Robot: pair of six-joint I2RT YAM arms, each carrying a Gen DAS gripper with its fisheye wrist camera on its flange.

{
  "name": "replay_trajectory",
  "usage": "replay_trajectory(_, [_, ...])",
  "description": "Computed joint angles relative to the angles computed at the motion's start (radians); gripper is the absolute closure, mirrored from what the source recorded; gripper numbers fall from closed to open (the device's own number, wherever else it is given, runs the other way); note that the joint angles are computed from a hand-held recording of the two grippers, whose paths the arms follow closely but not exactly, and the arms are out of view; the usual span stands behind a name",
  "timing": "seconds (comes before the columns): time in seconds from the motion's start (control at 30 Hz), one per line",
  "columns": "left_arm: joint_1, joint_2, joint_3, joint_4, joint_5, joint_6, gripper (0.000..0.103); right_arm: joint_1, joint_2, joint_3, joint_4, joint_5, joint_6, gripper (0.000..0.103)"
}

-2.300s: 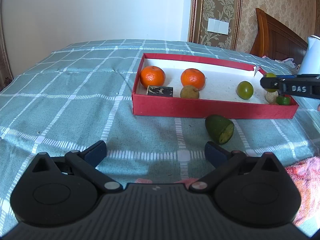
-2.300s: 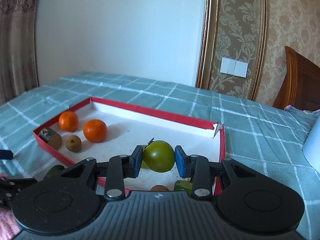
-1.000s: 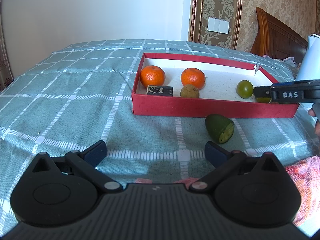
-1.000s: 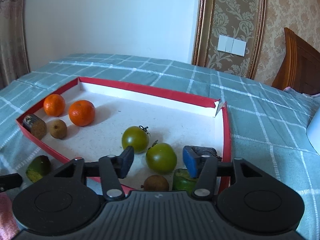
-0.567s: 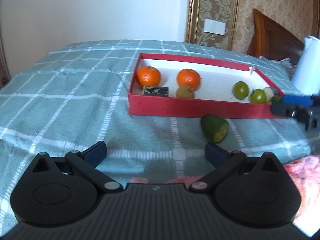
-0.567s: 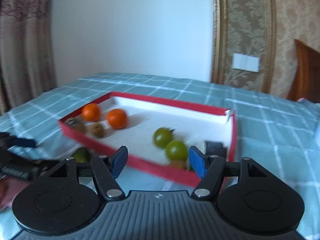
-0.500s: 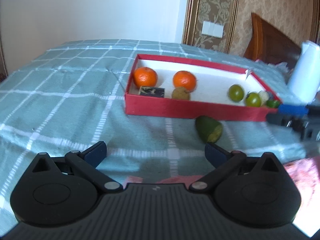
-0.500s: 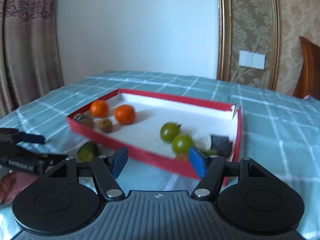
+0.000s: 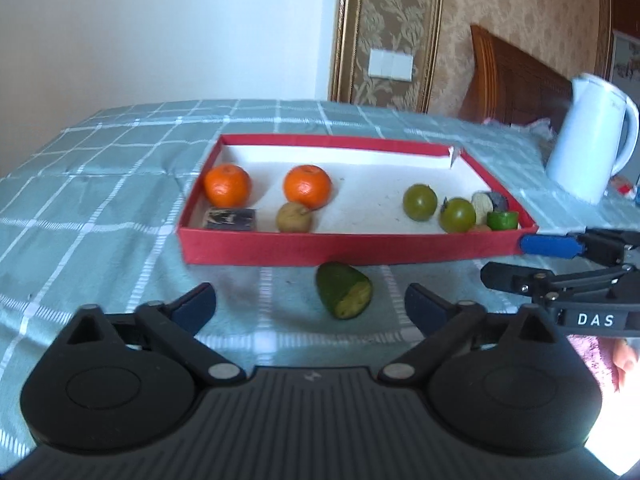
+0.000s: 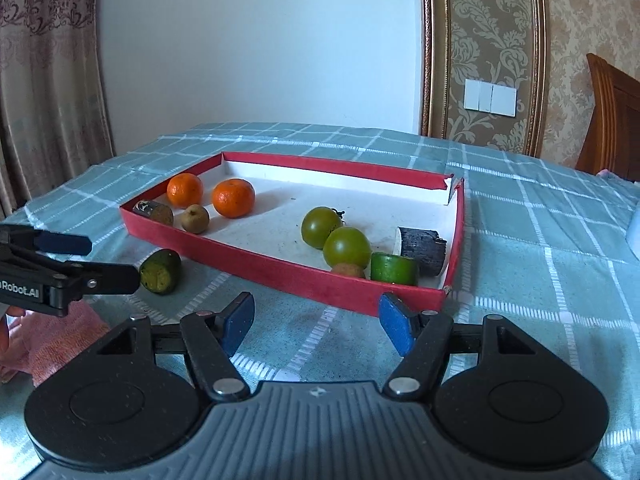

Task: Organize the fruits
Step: 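Grasp the cut cucumber chunk beside the tray with the left gripper, then carry the cucumber chunk into the tray and open the left gripper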

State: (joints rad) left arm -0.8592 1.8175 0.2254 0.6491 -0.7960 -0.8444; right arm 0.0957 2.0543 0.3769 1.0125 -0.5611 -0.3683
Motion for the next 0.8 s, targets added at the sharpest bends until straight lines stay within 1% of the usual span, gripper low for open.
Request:
replay_trajectory(0.03, [0.016, 0.005, 0.016, -0.010, 0.027, 0.017, 0.019, 0.001, 0.001, -0.003, 0.009, 0.002, 0.000, 0.034])
replay_trajectory(0.1, [0.036, 0.024, 0.049, -0.031, 0.052, 0.027, 0.021, 0.002, 0.004, -0.008, 0.024, 0.008, 0.004, 0.035])
replay_trajectory(0.17, [0.052, 0.040, 0.065, -0.032, 0.064, 0.030, 0.028, 0.003, 0.004, -0.007, 0.026, 0.019, 0.007, 0.034])
replay_trajectory(0.27, [0.087, 0.047, 0.065, -0.007, 0.115, 0.033, 0.049, 0.007, 0.006, -0.005, 0.028, 0.034, 0.010, 0.034])
replay_trajectory(0.3, [0.093, 0.048, 0.069, -0.010, 0.122, 0.035, 0.059, 0.010, 0.006, -0.004, 0.025, 0.038, 0.010, 0.034])
replay_trajectory(0.33, [0.091, 0.049, 0.072, -0.013, 0.113, 0.036, 0.062, 0.011, 0.006, -0.004, 0.024, 0.042, 0.010, 0.034])
replay_trajectory(0.4, [0.094, 0.048, 0.071, 0.003, 0.135, 0.048, 0.071, 0.015, 0.008, -0.004, 0.026, 0.052, 0.009, 0.034])
replay_trajectory(0.5, [0.074, 0.063, 0.095, -0.025, 0.102, 0.052, 0.071, 0.019, 0.011, -0.008, 0.034, 0.055, 0.007, 0.034])
replay_trajectory(0.8, [0.072, 0.080, 0.078, 0.031, 0.101, 0.070, 0.071, 0.030, 0.019, -0.008, 0.036, 0.073, -0.002, 0.034])
